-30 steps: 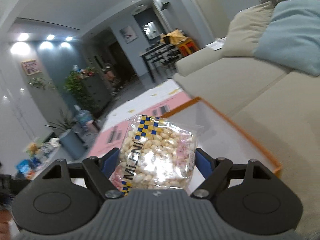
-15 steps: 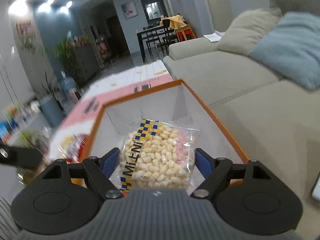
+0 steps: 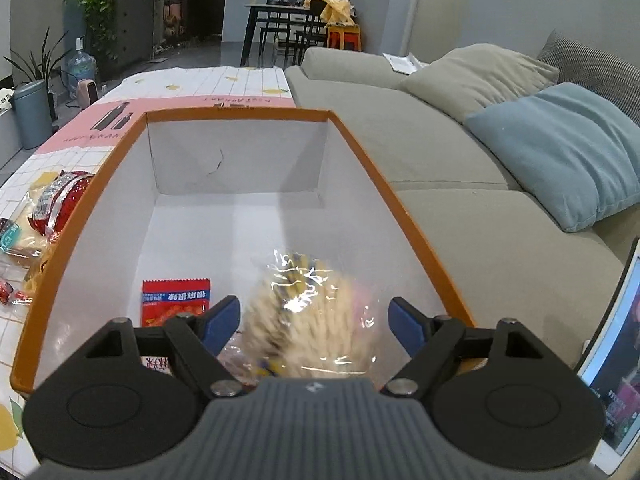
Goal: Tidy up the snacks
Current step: 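Open the right gripper to drop the white candy bag into the box, then open the left gripper to drop the green raisin bag into the box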
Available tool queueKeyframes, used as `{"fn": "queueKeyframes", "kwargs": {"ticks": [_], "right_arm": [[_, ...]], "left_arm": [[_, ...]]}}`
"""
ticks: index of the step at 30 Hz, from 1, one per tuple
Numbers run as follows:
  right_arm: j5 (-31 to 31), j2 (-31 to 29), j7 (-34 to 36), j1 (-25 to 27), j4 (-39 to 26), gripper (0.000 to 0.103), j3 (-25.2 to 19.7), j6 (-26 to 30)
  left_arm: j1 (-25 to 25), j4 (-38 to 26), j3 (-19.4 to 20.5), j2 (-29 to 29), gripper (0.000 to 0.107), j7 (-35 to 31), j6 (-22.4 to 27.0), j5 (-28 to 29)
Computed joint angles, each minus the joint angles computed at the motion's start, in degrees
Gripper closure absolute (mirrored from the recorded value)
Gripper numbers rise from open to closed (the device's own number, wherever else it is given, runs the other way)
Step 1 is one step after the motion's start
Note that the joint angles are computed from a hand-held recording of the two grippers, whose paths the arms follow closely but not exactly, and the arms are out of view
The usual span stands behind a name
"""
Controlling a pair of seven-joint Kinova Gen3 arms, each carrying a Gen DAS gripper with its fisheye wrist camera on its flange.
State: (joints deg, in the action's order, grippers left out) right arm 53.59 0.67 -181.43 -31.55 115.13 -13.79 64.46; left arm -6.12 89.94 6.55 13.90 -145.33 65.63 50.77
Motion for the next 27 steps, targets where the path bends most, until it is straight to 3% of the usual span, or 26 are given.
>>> {"fn": "queueKeyframes", "kwargs": {"ticks": [1,7,11,14,19,22,27], "right_arm": [[0.3,-0.3,-0.7,-0.1,0.3,0.013,-0.1,0.1],[2.2,-2.4,-6.5,-0.4,1.2,0.013,-1.4,-1.3],[8.7,-5.1,-10.4,-0.7,4.6,0.013,-3.2,-5.3],[9.1,-5.9,-9.2,-0.3,4.8,0.013,-3.5,-8.0],[6.5,-5.2,-9.6,0.5,3.1,0.013,-3.9,-5.5],[6.3,-5.4,-15.0,0.5,3.2,0.013,-4.6,-1.8],[7.4,-8.0,-25.8,1.7,5.8,0.013,-4.9,-2.3]], "left_arm": [[0.0,0.1,0.0,-0.1,0.048,-0.2,-0.1,0.0],[1.7,0.2,0.2,-0.7,0.048,0.7,-2.6,-1.0],[4.2,-0.1,0.8,-0.6,0.048,3.3,-6.4,-3.5],[5.5,-0.2,1.3,0.0,0.048,5.3,-8.7,-5.1],[6.2,-0.3,2.1,0.8,0.048,7.8,-9.9,-6.5],[6.6,-0.3,2.6,1.3,0.048,8.3,-10.1,-7.0],[7.8,-0.7,3.3,2.0,0.048,10.3,-11.6,-8.1]]}}
